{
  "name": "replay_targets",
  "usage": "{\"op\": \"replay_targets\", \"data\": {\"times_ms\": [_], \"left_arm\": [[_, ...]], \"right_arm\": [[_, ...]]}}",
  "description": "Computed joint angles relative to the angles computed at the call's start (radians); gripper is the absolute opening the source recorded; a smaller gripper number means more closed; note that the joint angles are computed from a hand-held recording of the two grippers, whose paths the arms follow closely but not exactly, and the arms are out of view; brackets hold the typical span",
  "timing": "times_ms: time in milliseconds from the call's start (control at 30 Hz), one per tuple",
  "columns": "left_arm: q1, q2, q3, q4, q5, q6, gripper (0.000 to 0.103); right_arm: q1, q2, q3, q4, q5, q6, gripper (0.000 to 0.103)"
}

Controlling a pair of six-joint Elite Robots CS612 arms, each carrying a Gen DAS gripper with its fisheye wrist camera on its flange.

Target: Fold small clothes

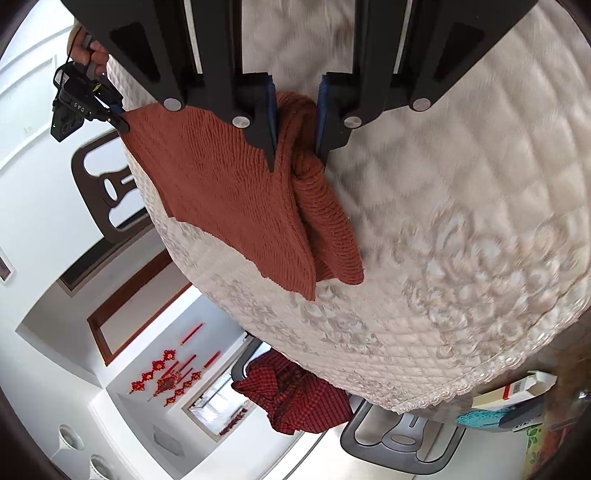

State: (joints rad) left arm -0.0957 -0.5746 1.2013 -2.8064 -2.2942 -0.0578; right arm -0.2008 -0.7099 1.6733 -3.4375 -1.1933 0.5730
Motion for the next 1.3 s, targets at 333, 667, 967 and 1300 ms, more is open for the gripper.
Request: {"op": "replay_targets", "data": {"times_ms": [333, 667, 967, 1300], "left_arm": [[0.009, -0.022, 0.051, 0.057, -0.003, 0.038, 0.023], [0.002, -0.056, 0.100, -0.149, 0.122, 0.031, 0.024], [-0.046, -0.022, 0.047, -0.046, 0.111, 0.151, 0.023], [-0.060, -0.023, 0.029, -0.062, 0.163, 0.177, 0.024]], "right_arm": [[-0.004, -0.033, 0.105, -0.018, 0.006, 0.018, 0.020], [0.018, -0.081, 0.138, -0.064, -0.152, -0.109, 0.023], [0.061, -0.024, 0.024, 0.010, -0.143, -0.253, 0.023], [0.062, -0.022, 0.015, 0.020, -0.164, -0.265, 0.021]]}}
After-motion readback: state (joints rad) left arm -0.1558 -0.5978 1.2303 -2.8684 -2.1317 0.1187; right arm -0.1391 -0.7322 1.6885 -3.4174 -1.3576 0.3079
